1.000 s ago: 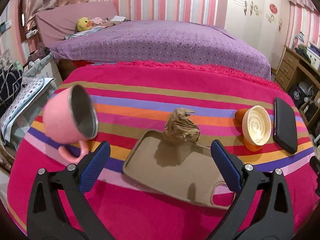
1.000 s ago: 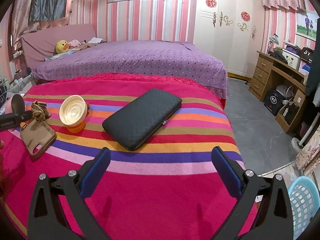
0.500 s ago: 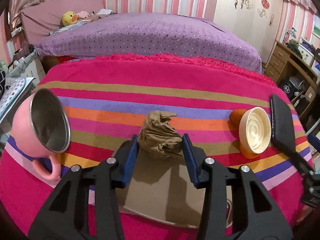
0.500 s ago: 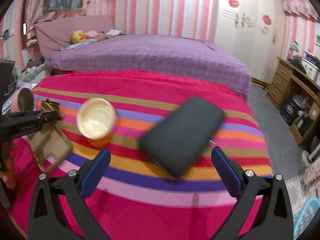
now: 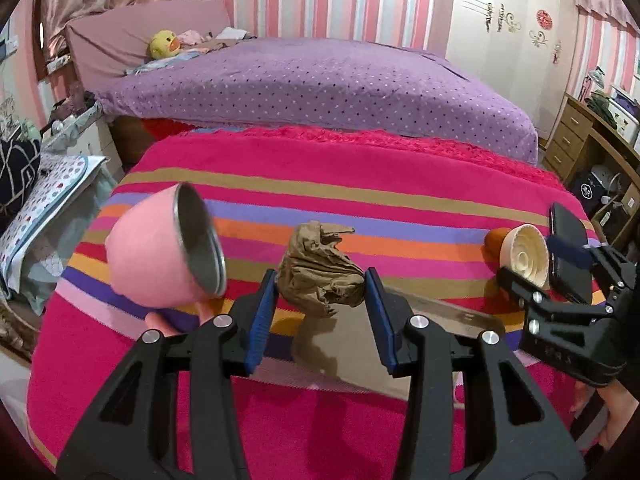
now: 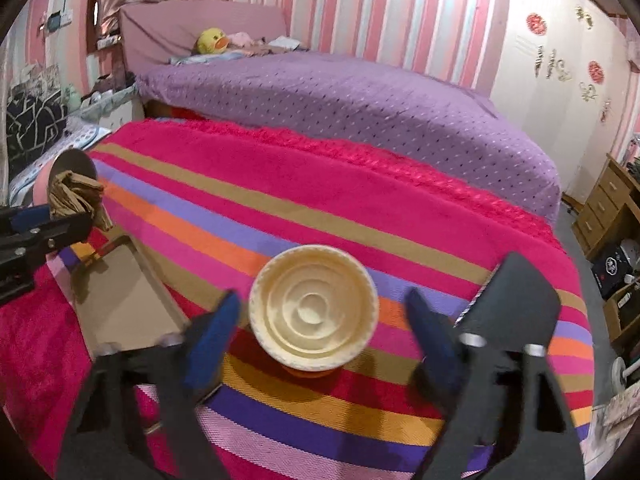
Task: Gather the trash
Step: 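Grasp the cream cup with the right tool while the left tool holds the cloth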
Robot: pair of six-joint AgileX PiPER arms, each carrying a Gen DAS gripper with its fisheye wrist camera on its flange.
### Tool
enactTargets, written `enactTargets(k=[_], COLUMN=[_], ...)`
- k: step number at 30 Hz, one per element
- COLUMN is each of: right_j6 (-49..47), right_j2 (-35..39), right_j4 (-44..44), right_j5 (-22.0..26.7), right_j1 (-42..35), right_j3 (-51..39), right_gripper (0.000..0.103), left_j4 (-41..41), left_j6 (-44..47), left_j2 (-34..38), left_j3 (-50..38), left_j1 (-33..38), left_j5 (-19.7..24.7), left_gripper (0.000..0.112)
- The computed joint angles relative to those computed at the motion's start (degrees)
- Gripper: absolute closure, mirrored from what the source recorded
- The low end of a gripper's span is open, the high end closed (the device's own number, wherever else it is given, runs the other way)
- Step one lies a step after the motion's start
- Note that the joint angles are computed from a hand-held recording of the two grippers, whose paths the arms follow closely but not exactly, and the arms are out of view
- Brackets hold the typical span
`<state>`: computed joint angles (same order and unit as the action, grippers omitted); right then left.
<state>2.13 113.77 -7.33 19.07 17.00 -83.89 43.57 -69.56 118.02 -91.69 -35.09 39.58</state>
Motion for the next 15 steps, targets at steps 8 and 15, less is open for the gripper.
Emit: enactTargets(k=[8,15], right_j6=[-4.6,-5.8], right_j2=[-8.7,-18.4], right_j4=[6.5,8.0], right_j5=[-6.3,-8.9], right_j1=[-4.3,-9.0], right_j3=[12.0,22.8], right_gripper=[0.042,0.042], left_j4=[1.7,4.4], left_j6=[-2.6,-6.5], left_j2=[-2.7,-5.0], left_j3=[3.2,6.1], left_j1=[-1.1,-4.9], left_j5=[0.2,1.1], left_gripper=[0.069,0.069])
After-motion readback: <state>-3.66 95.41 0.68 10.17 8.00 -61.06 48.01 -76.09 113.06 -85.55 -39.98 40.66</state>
